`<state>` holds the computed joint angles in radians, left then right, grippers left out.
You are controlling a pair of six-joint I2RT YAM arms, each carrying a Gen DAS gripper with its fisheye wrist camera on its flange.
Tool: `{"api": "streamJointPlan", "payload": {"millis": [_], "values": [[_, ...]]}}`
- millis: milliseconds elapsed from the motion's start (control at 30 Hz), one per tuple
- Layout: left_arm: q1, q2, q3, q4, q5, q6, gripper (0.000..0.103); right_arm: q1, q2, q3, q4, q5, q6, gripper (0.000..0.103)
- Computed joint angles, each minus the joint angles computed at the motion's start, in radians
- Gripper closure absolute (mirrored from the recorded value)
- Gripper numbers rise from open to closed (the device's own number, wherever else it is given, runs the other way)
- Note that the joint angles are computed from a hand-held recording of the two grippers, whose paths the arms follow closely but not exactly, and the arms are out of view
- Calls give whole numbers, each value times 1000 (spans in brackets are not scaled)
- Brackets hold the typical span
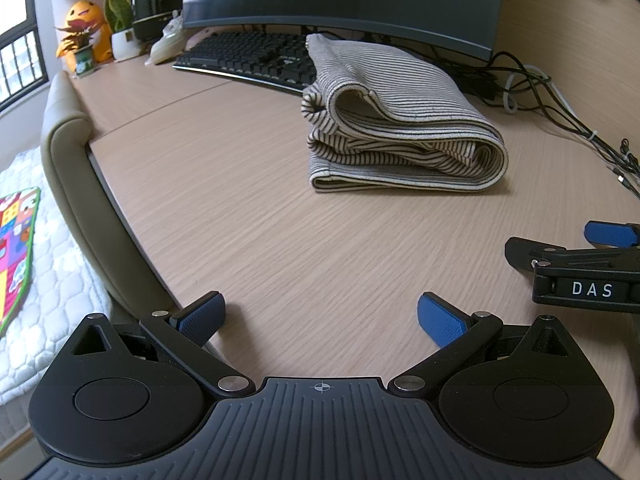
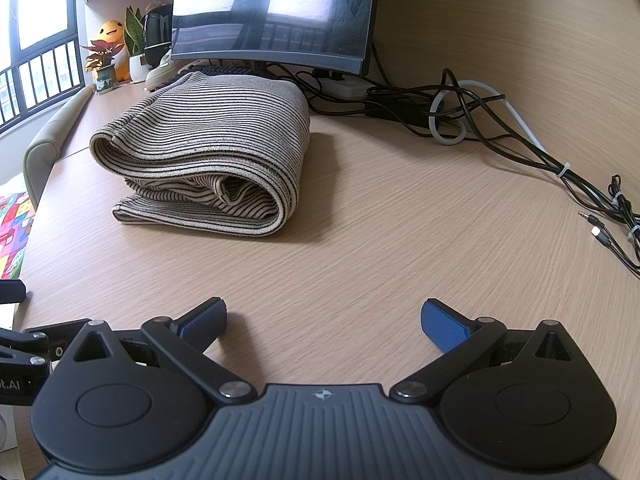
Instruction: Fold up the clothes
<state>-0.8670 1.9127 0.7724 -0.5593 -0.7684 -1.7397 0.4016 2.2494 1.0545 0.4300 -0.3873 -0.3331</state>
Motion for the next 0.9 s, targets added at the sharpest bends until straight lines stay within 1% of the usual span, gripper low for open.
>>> {"api": "streamJointPlan", "payload": {"millis": [467, 900], "values": [[-7, 6, 7, -13, -1, -16, 0, 0, 0, -1, 1, 0, -1, 0], [-1, -4, 3, -10, 8, -5, 0, -1, -1, -1, 1, -1, -2, 0]]}}
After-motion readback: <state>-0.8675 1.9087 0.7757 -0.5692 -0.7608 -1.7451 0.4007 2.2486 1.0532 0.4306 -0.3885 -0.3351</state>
